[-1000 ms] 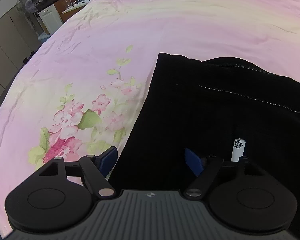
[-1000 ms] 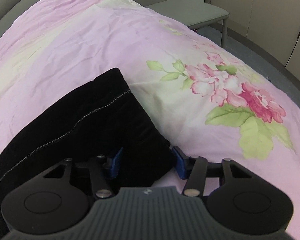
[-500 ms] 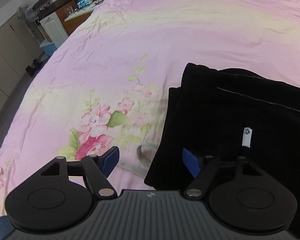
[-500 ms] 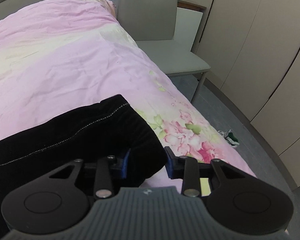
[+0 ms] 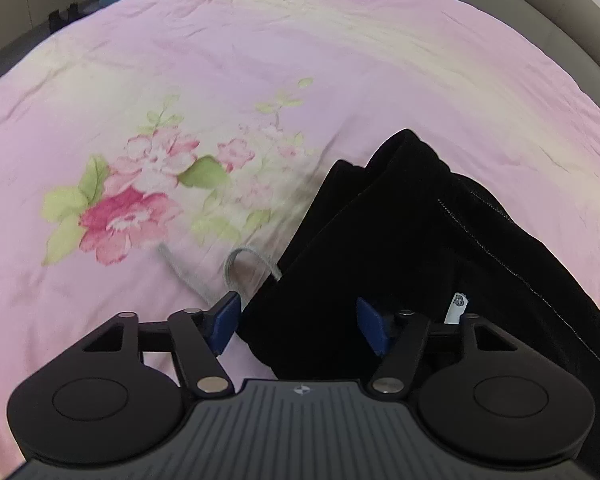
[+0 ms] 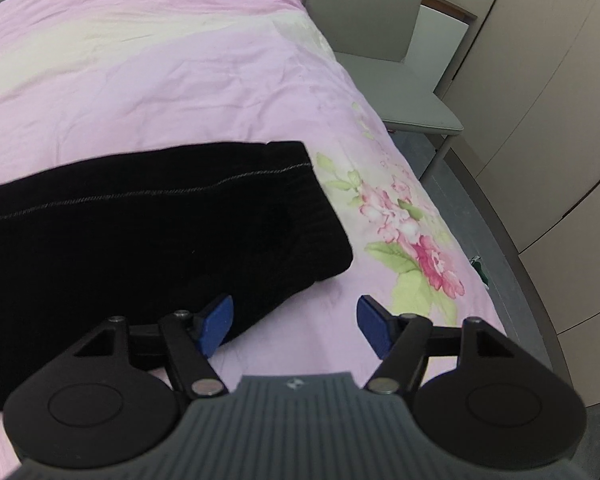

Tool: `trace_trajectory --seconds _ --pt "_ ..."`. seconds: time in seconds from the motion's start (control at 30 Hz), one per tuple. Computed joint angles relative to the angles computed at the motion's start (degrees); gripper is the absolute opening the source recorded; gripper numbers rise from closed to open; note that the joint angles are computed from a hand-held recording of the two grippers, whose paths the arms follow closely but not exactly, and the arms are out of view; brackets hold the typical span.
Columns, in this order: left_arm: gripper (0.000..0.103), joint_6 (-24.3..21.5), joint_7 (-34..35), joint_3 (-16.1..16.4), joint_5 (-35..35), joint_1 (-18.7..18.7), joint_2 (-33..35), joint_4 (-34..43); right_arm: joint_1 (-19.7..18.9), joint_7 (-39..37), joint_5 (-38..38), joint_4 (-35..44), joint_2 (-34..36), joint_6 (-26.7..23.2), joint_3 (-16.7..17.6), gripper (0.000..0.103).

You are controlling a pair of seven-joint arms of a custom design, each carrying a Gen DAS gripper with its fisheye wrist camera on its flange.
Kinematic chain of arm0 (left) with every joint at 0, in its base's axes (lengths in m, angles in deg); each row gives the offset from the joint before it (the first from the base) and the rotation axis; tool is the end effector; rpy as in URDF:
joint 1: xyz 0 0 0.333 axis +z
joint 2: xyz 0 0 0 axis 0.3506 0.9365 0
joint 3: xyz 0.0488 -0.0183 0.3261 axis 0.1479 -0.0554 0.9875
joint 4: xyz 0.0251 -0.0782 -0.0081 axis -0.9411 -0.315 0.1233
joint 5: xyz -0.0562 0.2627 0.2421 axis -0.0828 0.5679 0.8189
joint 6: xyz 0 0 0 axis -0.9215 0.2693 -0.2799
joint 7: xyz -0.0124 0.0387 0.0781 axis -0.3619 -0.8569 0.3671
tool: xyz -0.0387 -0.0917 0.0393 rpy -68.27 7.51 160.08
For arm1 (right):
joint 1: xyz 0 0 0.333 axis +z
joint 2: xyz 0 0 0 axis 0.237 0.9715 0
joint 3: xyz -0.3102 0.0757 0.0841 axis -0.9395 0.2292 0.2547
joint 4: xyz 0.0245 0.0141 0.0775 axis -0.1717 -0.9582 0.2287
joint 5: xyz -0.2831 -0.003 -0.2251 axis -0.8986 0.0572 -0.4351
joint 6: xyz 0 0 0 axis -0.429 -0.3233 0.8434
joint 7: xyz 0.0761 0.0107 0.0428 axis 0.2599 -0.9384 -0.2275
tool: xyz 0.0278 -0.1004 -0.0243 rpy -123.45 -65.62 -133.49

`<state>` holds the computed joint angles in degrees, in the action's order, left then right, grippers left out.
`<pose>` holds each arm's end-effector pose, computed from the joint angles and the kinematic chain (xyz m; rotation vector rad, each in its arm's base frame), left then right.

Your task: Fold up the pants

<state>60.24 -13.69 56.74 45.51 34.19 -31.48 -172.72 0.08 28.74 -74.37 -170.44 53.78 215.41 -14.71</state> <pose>0.4144 0.1493 0.5783 -2.4561 1.1453 -0.5313 0.4301 -0.1173 0.5944 -1.5675 2.3883 -0.8078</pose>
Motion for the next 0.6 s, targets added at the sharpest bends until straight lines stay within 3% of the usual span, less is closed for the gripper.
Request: trace_trajectory --seconds 0.03,0.07,0.23,0.27,0.3,0.37,0.47,0.6 --pt "0.054 0.5 -0.1 -1.0 2.1 0.4 0.6 0.6 0.5 -0.6 -0.1 -0.4 -0.6 -0.5 0.4 0.065" --pt "0.041 0.6 -1.6 -2.7 5.5 1.5 1.4 1.5 1.0 -1.1 -0.1 -0.6 -1.1 -0.9 0.8 0.065" --pt "0.032 -3.1 -3.7 -5.2 15.2 2.2 7.9 7.0 4.1 -2.7 1.4 0.3 -1.2 -1.6 2.8 0.065" --pt "0.012 -2.9 -5.0 -5.7 17.9 2.6 8.7 7.1 4.9 -3.0 1.7 0.9 -0.6 -2.0 3.2 0.065" --pt "0.001 -2.7 -4.3 -5.2 18.2 2.3 9.5 7.3 5.7 -3.5 2.0 1.5 -0.3 -2.2 3.6 0.065" --pt "0.000 -4.7 -5.2 -5.4 21.9 2.7 11.1 8.2 7.4 -4.9 2.0 2.5 0.5 -2.5 4.3 0.065" --pt "0.001 -0.4 0.0 -2.7 18.4 2.1 8.9 5.4 9.8 -7.5 2.8 3.8 1.3 -3.2 4.4 0.066" --pt "0.016 1.8 5.2 -1.9 15.8 1.7 4.1 2.9 11.6 -9.0 5.0 3.4 1.0 -3.7 4.3 0.068"
